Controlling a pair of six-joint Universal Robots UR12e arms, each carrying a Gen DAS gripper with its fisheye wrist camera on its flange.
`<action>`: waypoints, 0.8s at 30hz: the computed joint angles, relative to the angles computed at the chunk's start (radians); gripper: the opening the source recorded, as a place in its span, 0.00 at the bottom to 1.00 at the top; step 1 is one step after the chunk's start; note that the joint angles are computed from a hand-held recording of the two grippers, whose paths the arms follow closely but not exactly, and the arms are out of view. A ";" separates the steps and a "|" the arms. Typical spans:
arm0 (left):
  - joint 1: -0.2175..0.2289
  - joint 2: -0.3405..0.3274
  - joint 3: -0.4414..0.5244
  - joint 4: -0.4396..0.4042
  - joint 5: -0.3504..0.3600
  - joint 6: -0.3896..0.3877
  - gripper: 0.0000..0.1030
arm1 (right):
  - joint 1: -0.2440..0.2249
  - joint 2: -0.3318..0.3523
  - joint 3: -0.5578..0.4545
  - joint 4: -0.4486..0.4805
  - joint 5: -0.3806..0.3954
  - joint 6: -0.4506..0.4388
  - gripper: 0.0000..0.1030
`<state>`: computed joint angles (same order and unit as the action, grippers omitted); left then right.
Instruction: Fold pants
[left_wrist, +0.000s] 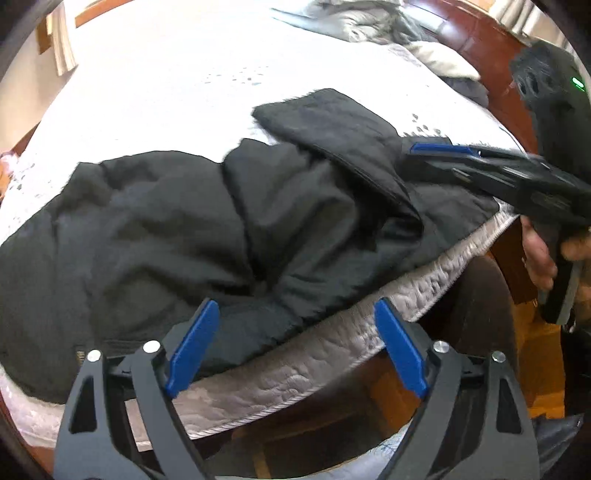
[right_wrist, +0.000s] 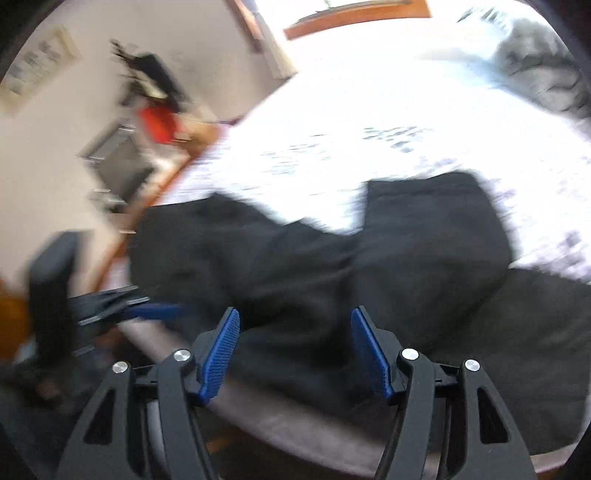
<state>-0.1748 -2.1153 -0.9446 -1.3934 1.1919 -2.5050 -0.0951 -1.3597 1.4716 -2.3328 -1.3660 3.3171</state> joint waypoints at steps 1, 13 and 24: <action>-0.003 -0.009 0.013 0.016 0.028 -0.044 0.86 | 0.014 0.023 -0.039 0.043 -0.083 0.015 0.62; -0.018 -0.100 0.110 0.186 0.320 -0.460 0.87 | 0.098 0.346 -0.480 0.478 -0.544 0.219 0.61; 0.001 -0.089 0.089 0.166 0.261 -0.437 0.88 | 0.106 0.410 -0.547 0.594 -0.683 0.307 0.10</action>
<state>-0.1741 -2.2041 -0.8556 -1.2271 1.4526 -2.9419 0.0108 -0.9501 0.9246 -1.7391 -2.0489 3.6236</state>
